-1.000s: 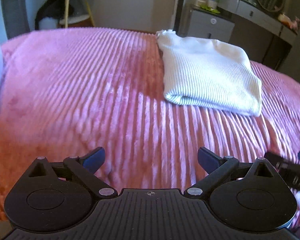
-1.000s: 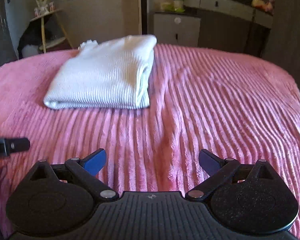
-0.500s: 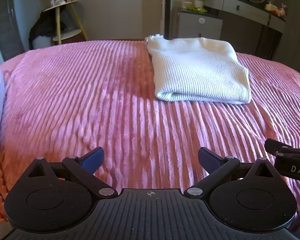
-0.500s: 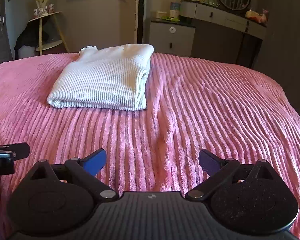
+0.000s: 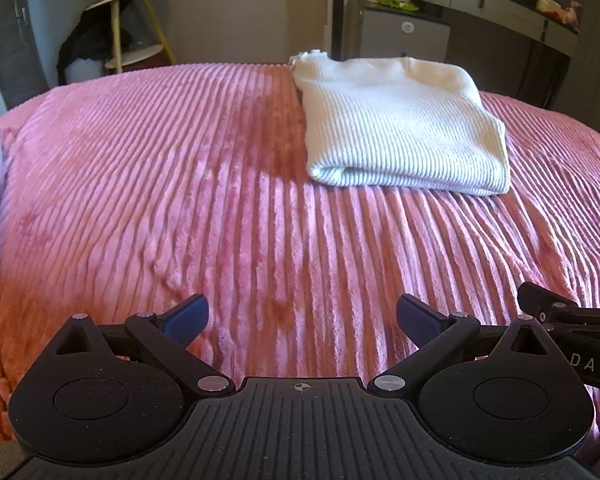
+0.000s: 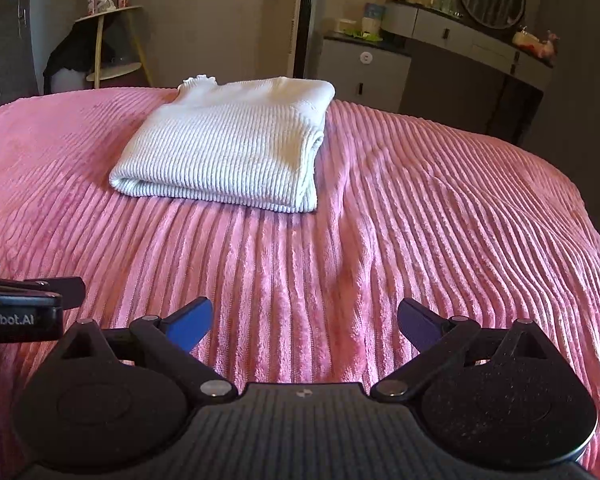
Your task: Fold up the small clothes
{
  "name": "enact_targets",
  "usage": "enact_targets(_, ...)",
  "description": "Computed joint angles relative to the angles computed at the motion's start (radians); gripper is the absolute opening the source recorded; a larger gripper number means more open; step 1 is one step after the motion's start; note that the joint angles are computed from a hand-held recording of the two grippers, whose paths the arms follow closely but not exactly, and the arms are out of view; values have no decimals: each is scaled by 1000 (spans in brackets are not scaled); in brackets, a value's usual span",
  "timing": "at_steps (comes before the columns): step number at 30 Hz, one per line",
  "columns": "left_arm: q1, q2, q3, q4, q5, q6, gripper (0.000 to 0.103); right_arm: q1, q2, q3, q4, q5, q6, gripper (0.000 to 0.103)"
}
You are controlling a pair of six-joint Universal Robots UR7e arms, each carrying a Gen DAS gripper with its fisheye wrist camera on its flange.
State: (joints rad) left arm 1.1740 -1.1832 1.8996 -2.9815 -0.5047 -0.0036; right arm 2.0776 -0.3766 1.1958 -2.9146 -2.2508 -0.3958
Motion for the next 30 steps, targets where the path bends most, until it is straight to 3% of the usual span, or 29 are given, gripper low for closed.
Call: enact_targets(30,-5,7,2,-4,11,4,103,0,-8,13,-15,13,-12,99)
